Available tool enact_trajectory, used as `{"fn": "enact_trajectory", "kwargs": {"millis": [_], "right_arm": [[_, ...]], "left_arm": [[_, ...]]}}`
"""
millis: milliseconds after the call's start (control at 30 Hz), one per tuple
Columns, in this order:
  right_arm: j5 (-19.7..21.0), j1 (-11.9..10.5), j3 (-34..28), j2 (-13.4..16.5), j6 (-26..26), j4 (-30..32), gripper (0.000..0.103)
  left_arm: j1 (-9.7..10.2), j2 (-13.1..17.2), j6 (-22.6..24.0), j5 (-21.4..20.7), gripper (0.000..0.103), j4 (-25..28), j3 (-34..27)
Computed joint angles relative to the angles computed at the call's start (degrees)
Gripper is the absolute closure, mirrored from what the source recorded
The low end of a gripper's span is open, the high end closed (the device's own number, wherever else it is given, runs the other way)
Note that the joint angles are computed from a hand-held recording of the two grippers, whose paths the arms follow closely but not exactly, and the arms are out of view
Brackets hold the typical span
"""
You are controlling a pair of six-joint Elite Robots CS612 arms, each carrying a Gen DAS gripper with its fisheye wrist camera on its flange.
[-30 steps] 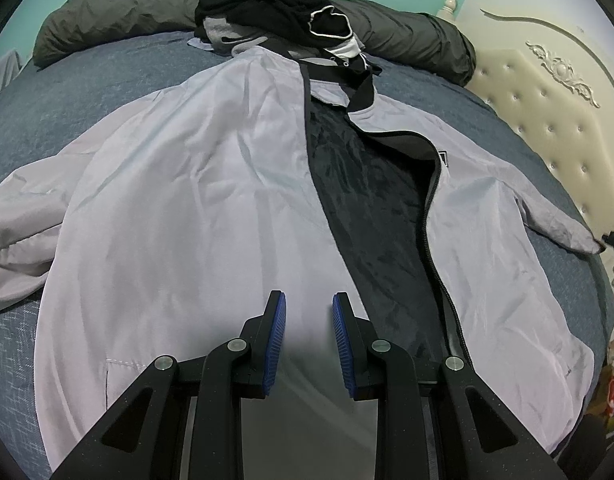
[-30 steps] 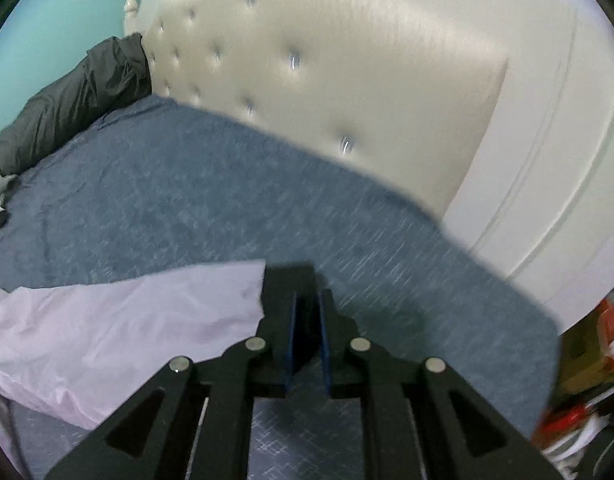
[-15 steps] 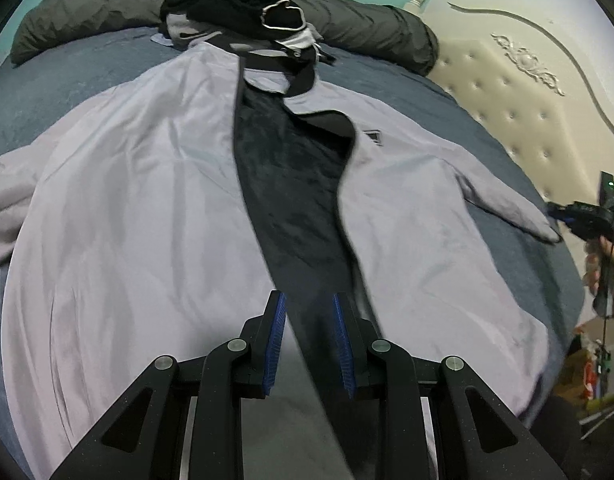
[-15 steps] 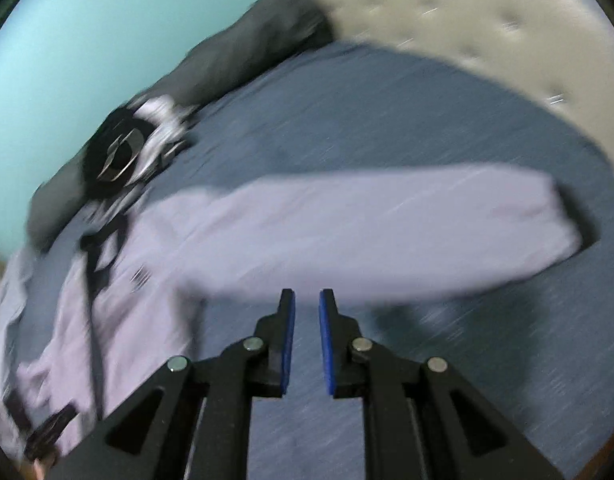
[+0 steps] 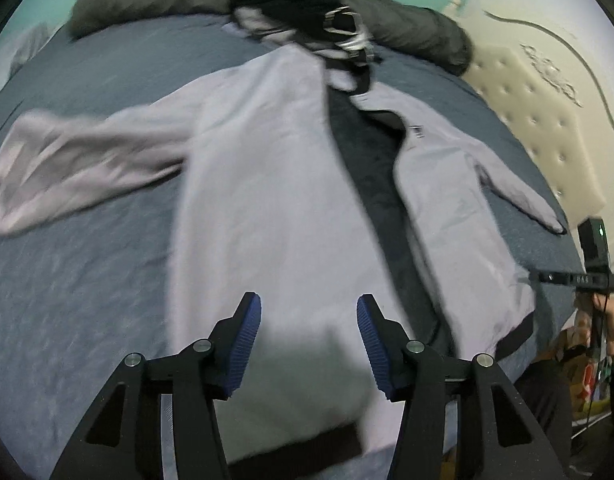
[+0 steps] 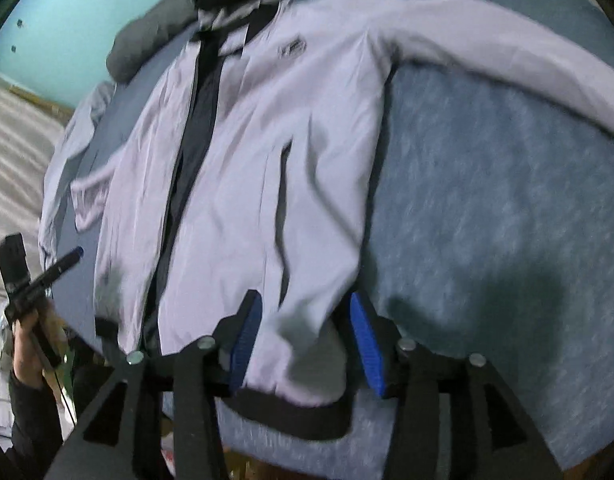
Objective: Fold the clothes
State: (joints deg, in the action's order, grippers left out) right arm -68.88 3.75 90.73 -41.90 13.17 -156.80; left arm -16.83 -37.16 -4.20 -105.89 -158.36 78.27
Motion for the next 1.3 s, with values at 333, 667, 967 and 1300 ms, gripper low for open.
{"fn": "enact_trajectory", "kwargs": {"millis": [333, 667, 967, 1300], "right_arm": [[2.3, -0.4, 3.6, -0.4, 1.2, -1.7, 0.056], [3.4, 0.2, 4.8, -0.8, 0.3, -4.6, 0.090], [1.4, 0.0, 6.3, -3.0, 0.2, -1.7, 0.092], [-9.8, 1.8, 5.0, -3.4, 3.7, -7.5, 0.085]], "left_arm": [[3.35, -1.0, -1.3, 0.0, 0.045, 3.7, 4.4], [3.31, 0.2, 1.3, -6.0, 0.083, 4.6, 5.3], [2.63, -2.6, 4.2, -8.7, 0.094, 4.9, 7.5], [2.05, -2.0, 4.1, -5.5, 0.089, 5.7, 7.6]]}}
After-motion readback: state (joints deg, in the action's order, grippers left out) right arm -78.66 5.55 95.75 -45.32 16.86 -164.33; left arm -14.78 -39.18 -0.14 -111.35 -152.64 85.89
